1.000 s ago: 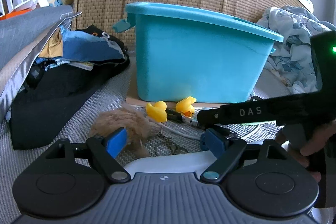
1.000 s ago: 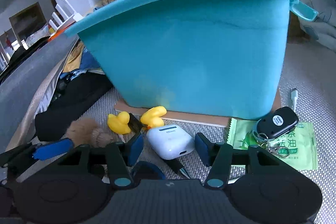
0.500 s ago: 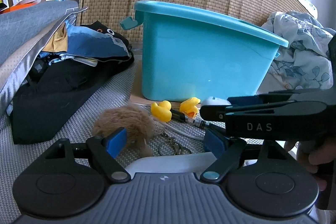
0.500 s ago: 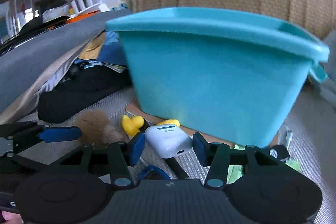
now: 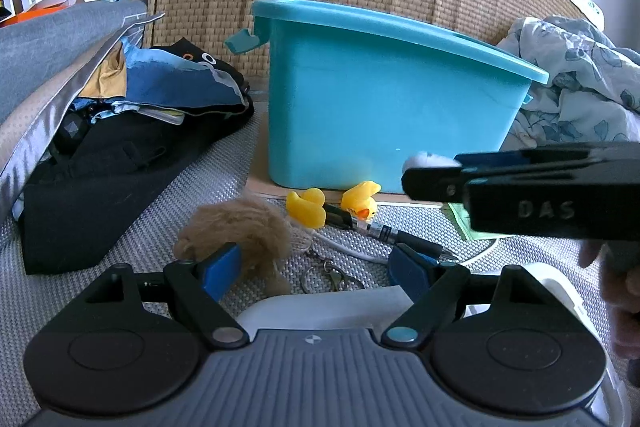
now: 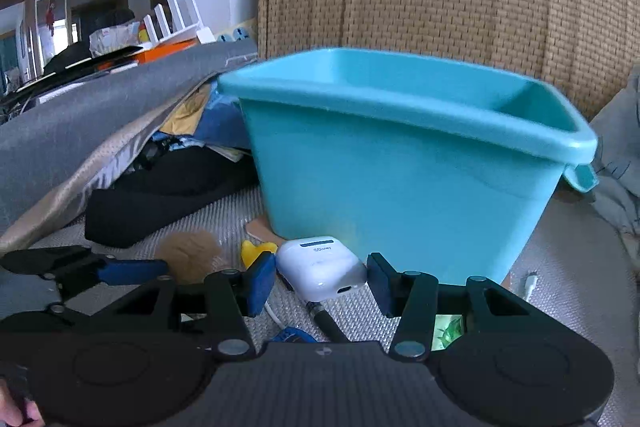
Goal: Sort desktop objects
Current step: 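Lift the earbud case with the right gripper and carry it over the teal bin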
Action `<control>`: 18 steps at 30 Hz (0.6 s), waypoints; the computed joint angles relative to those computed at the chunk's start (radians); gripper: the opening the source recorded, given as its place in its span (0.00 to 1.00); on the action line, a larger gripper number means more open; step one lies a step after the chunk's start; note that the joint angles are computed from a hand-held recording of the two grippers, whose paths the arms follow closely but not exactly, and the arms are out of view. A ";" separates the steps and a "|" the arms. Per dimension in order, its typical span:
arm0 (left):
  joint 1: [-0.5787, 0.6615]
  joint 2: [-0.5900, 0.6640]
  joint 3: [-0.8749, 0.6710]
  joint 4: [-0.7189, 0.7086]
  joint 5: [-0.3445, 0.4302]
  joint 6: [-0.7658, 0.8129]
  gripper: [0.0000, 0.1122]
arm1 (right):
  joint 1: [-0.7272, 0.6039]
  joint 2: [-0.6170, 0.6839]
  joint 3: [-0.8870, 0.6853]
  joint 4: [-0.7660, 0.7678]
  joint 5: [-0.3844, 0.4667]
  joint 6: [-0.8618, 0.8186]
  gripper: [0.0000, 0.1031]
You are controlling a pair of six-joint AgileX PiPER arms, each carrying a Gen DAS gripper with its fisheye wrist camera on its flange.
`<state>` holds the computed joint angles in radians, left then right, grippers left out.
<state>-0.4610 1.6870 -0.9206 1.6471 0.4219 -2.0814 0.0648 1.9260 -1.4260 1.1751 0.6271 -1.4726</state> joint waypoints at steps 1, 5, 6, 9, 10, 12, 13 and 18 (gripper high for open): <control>-0.002 0.001 -0.001 0.001 0.001 0.003 0.76 | -0.004 -0.011 0.010 0.012 0.004 -0.018 0.52; -0.010 0.002 -0.001 0.003 0.009 0.010 0.76 | -0.009 -0.044 0.043 0.041 0.004 -0.053 0.52; -0.011 0.003 -0.001 0.003 0.010 0.012 0.76 | -0.011 -0.053 0.051 0.047 0.002 -0.060 0.52; -0.011 0.002 -0.001 0.004 0.009 0.015 0.76 | -0.020 -0.082 0.072 0.061 0.001 -0.078 0.52; -0.010 0.001 -0.001 0.005 0.007 0.014 0.76 | -0.023 -0.093 0.079 0.066 0.001 -0.084 0.52; -0.007 0.000 -0.001 0.008 0.004 0.008 0.76 | -0.027 -0.116 0.090 0.071 -0.002 -0.085 0.52; -0.006 0.000 0.000 0.010 0.003 0.004 0.76 | -0.029 -0.127 0.092 0.071 0.002 -0.087 0.52; 0.004 -0.002 0.002 0.011 -0.008 -0.012 0.76 | -0.071 -0.164 0.057 0.098 0.130 -0.062 0.52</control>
